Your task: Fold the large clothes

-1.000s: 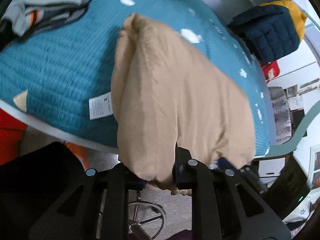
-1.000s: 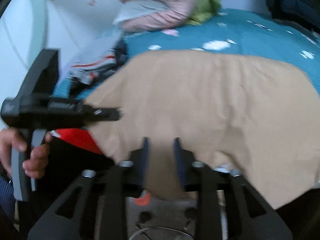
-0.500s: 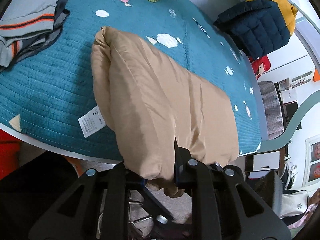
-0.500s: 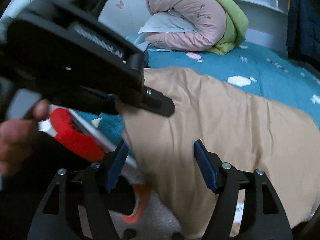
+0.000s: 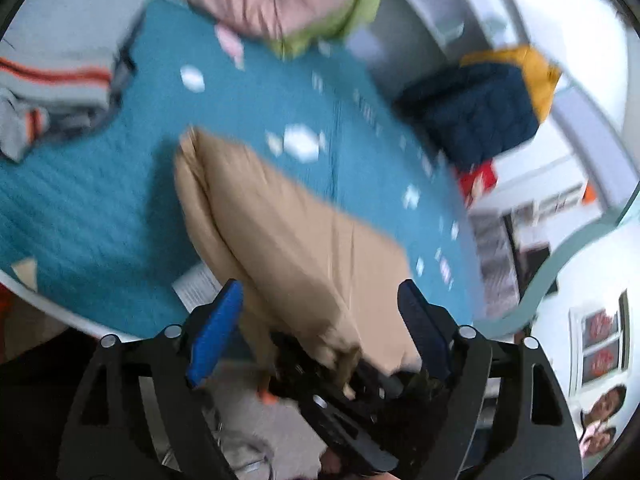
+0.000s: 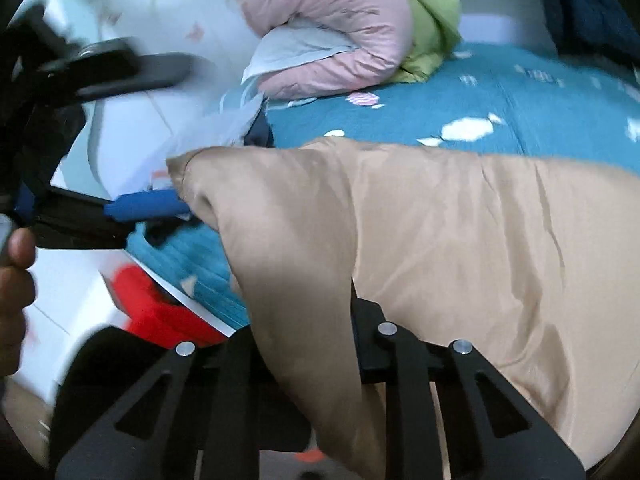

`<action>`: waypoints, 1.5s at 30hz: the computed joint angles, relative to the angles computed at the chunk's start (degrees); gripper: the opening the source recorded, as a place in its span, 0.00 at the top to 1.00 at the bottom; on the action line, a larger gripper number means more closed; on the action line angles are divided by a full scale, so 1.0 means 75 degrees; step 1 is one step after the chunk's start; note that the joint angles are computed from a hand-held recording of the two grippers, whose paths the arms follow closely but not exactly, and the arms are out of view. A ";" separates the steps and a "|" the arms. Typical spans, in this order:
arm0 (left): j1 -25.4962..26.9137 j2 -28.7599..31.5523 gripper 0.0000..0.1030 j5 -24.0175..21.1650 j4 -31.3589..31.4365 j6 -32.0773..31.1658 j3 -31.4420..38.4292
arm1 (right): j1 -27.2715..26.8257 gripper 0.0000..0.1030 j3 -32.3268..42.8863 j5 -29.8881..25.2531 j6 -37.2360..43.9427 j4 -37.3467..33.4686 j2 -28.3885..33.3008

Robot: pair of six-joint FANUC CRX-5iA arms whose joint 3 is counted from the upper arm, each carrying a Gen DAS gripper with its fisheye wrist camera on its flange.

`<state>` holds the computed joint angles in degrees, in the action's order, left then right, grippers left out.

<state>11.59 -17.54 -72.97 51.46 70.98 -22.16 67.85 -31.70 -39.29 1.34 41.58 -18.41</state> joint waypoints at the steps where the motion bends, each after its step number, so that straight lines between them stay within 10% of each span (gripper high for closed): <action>1: 0.0055 0.0062 0.22 0.0062 -0.0241 0.0224 0.0130 | -0.0050 0.84 -0.0097 0.0122 -0.0152 -0.0009 -0.0111; 9: -0.0812 0.1666 0.23 0.0257 -0.1639 0.1649 0.1406 | -0.0196 0.87 -0.0479 0.0534 -0.1161 0.0113 -0.0780; 18: -0.2391 0.2353 0.72 0.0583 -0.1839 0.1023 0.2760 | -0.0191 0.88 -0.1118 0.0174 -0.2511 0.1237 -0.1660; 37: -0.5731 0.5260 0.74 0.0669 -0.2042 0.1870 0.5896 | 0.2265 0.88 -0.2229 -0.5017 -0.4663 0.1695 -0.4629; 45: -0.6423 0.6841 0.73 -0.0235 -0.2922 0.2622 0.7832 | 0.2057 0.83 -0.2163 -0.5897 -0.4843 0.0257 -0.5170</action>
